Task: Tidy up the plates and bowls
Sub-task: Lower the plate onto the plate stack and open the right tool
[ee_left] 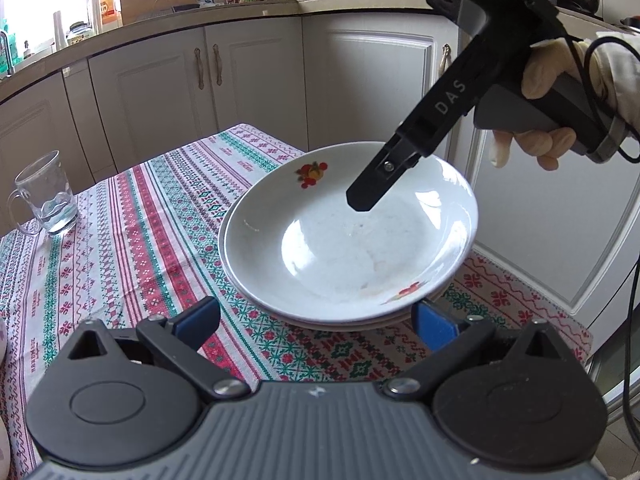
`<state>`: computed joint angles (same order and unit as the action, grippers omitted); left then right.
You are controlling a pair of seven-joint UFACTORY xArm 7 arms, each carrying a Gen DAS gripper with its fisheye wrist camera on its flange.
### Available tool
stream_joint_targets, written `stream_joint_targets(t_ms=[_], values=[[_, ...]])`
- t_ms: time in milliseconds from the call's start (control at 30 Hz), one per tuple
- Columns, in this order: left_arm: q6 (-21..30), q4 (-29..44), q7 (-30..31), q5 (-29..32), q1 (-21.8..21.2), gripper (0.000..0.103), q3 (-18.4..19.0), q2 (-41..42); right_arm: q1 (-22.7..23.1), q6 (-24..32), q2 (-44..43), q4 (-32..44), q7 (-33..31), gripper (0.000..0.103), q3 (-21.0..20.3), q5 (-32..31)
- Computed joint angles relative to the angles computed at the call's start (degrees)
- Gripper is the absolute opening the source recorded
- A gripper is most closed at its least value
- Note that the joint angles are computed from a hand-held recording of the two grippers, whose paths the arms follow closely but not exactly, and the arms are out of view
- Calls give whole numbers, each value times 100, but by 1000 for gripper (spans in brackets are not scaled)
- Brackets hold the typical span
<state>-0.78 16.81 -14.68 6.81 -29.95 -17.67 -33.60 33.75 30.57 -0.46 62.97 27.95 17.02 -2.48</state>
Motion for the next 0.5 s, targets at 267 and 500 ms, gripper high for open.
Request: stream_joint_targets(t_ms=[267, 500], values=[[-71, -56, 1, 38, 45, 100, -20, -28, 60, 440, 8, 92, 406, 103, 42, -528], [-86, -194, 32, 55, -23, 101, 48, -259, 138, 613, -97, 48, 921, 103, 137, -1168]])
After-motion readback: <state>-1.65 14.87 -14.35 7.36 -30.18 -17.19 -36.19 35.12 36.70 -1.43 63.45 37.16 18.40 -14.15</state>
